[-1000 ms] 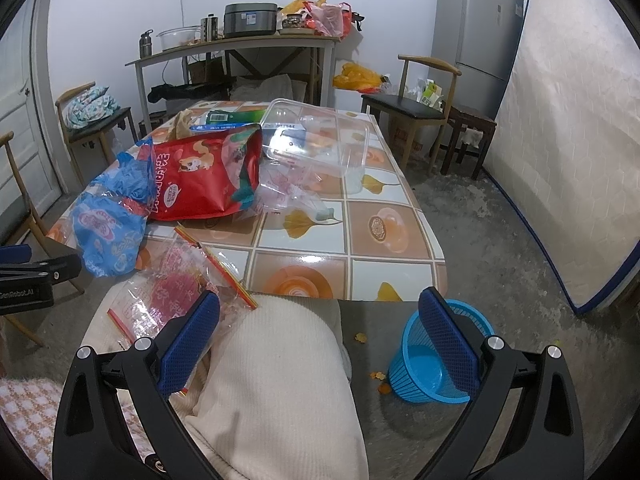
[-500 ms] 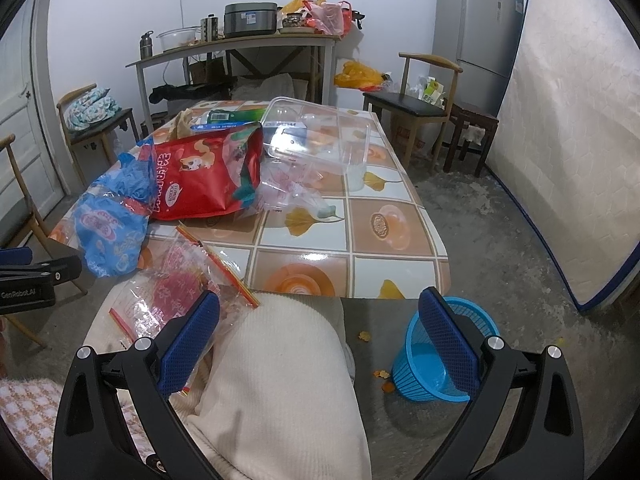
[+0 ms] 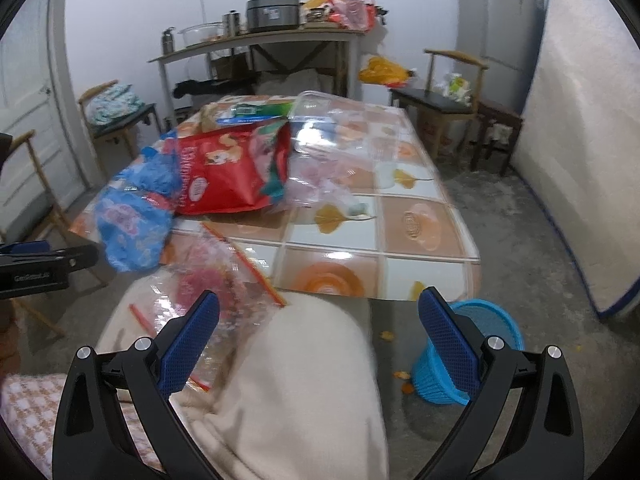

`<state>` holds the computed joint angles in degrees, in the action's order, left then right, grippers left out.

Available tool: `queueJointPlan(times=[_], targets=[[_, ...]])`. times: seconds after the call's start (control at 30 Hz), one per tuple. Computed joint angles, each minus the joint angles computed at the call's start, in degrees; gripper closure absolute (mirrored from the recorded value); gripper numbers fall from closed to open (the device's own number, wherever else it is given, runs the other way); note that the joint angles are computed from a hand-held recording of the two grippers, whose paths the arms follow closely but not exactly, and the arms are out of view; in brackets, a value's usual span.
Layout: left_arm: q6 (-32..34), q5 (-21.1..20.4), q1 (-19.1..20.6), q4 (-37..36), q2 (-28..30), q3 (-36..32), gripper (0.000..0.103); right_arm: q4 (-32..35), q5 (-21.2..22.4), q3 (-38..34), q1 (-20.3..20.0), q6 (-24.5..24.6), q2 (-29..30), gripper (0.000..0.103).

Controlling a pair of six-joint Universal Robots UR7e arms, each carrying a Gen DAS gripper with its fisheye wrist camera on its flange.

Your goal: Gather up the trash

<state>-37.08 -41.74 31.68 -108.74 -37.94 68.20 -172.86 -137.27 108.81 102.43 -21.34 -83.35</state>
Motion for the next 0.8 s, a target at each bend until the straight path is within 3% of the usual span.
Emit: queueJointPlan(times=[0.23, 0.33, 0.43, 0.53, 0.8], targets=[[6.26, -1.50, 1.56, -11.58, -2.38, 4.59, 0.009, 23.15, 20.39, -4.88, -7.03, 14.13, -3.46, 0.007], [12.12, -5.40, 2.81, -23.40, -4.17, 8.70, 0.009, 29.06, 26.66, -7.12, -9.65, 17.84, -2.54, 0.011], [13.58, -8.53, 4.24, -30.01, -4.90, 10.57, 0.009, 33.30, 29.68, -8.93, -11.58, 21.85, -1.23, 0.018], [14.30, -8.64, 5.23, -30.71, -4.51, 10.25, 0.009, 36.01, 31.91, -9.99, -13.34, 24.93, 0.36, 0.023], [14.66, -11.55, 7.86, -30.99, -3.41, 8.40, 0.009, 37.83, 34.28, -12.15, -14.11, 25.94, 2.38, 0.023]])
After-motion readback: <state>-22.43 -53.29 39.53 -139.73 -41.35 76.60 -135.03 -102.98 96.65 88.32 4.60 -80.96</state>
